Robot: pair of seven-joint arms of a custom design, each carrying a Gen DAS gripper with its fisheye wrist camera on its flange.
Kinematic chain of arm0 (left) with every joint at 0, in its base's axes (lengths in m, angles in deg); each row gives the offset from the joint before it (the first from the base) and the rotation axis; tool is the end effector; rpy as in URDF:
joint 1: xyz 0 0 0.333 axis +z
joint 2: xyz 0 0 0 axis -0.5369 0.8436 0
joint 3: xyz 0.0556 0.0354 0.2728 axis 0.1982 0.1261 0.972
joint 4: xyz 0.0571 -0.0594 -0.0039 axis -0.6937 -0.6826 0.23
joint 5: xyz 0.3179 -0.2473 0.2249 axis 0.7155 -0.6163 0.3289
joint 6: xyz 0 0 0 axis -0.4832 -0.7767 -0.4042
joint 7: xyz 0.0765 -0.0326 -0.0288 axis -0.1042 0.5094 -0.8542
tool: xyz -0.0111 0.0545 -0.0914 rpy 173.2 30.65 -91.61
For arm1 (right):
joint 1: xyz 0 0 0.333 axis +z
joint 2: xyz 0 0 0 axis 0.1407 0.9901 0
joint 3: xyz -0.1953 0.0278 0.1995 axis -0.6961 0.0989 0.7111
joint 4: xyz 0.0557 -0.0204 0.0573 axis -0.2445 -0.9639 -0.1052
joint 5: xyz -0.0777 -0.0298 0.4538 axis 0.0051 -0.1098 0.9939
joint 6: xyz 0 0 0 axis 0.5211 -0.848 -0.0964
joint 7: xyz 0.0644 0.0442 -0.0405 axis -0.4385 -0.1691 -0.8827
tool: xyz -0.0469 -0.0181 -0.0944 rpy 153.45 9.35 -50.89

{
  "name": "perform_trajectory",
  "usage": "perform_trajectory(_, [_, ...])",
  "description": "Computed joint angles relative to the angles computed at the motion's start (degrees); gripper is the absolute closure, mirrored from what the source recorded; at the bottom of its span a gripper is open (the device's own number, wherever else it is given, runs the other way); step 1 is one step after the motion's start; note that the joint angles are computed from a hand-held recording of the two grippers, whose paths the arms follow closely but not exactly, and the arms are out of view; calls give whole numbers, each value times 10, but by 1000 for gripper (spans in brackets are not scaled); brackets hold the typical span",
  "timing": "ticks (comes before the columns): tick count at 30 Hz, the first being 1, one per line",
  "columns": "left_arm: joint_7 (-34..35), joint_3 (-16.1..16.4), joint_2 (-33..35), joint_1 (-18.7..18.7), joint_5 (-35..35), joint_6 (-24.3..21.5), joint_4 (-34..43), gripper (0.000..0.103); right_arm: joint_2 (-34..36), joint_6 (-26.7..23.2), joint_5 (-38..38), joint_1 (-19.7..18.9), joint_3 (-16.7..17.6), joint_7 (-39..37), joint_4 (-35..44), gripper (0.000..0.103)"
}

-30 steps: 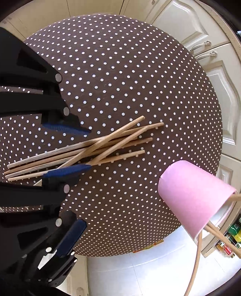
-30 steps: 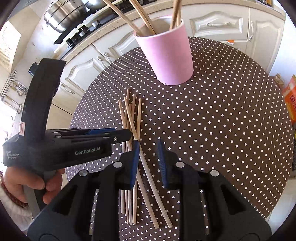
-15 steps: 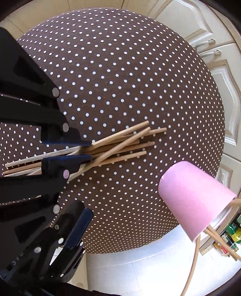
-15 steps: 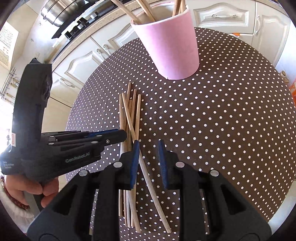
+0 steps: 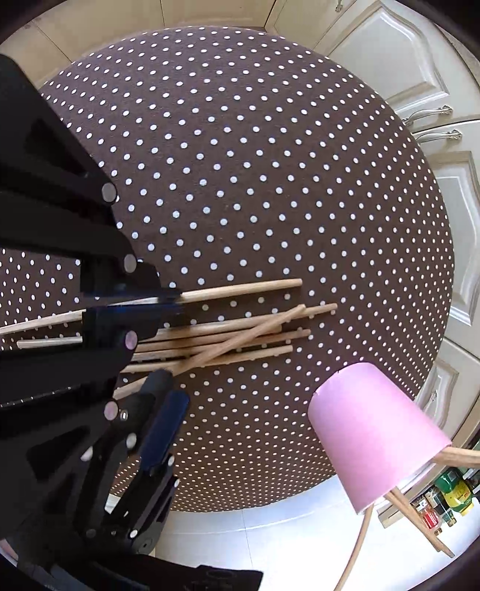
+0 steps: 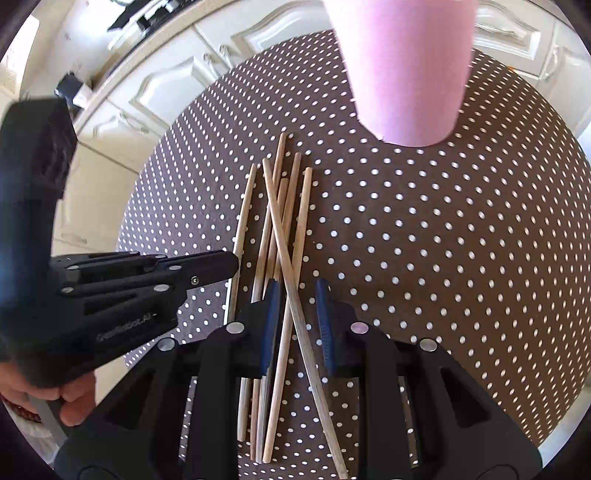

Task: Organize utensils
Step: 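Grasp a chopstick with the left gripper while the right gripper grasps another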

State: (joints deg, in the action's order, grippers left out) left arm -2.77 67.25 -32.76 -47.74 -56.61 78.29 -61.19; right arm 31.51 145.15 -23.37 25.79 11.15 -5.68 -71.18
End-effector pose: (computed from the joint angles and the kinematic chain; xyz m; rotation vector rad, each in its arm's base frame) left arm 0.4944 -0.2587 0.4723 2.3299 -1.8730 0.5076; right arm 0.5393 0.2245 0.5082 -2.3542 1.4477 0.2024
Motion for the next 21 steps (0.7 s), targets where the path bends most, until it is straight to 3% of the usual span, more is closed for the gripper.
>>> perform_trajectory(5, [-2,0,20,1,1,-7,16,97,30,-18,-33,2,10,0,31,82])
perform_trajectory(8, [-7,-6,47,5,19,-22,45,94,42,-29,-46,4,14,7,47,91])
perform_trajectory(13, [-11,-8,82,9,26,-43,81,94,57,-53,-47,1,12,13,67,95])
perform_trajectory(21, [-19,-20,140,8,62,-58,142,94,76,-82,-58,-13,7,20,97,96])
